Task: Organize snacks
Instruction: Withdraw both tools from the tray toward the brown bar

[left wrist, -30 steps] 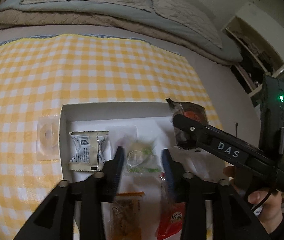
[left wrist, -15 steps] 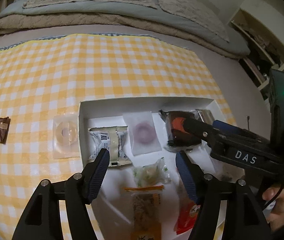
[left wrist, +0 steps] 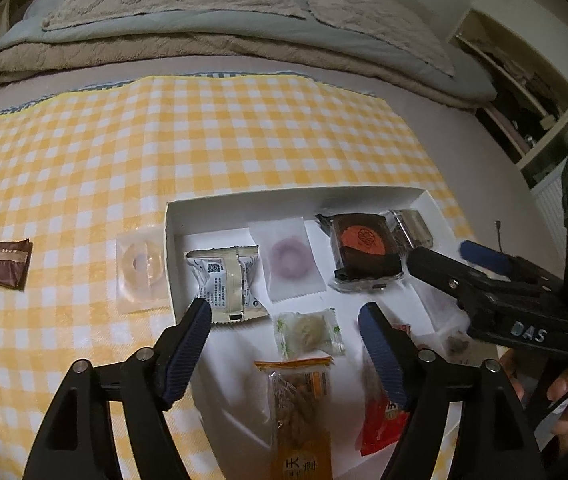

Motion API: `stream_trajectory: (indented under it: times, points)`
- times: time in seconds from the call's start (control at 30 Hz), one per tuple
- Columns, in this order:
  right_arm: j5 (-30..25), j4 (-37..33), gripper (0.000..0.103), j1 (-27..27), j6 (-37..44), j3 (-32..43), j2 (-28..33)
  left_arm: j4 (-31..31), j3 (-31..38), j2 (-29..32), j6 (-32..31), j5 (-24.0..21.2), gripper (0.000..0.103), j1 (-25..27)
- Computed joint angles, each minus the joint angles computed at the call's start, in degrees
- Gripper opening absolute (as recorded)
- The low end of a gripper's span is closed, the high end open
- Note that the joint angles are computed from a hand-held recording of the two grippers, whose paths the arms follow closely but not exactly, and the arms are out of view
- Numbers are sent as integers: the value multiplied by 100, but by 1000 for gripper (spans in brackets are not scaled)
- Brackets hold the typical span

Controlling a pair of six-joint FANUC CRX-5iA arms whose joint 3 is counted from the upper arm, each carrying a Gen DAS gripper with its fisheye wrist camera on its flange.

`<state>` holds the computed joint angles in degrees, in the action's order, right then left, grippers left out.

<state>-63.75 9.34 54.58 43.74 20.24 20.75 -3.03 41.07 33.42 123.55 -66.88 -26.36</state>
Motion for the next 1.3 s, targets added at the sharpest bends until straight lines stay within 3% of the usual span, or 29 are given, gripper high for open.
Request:
stream_trajectory:
  times: [0.2, 0.73, 1.13, 1.3]
  points:
    - [-39, 344, 103, 147, -235, -226, -221, -173, -152, -218, 39, 58, 103, -82]
    - [-233, 1208, 103, 556, -954, -516, -657, -751, -626, -1018, 175, -63, 103, -354]
    - [-254, 1821, 103, 987, -1277, -463, -869, -1218, -1407, -2098, 482, 98, 103, -336]
    - [-175, 2018, 103, 1162, -1419, -372, -905, -1697, -1549, -2516, 552, -106, 103, -451]
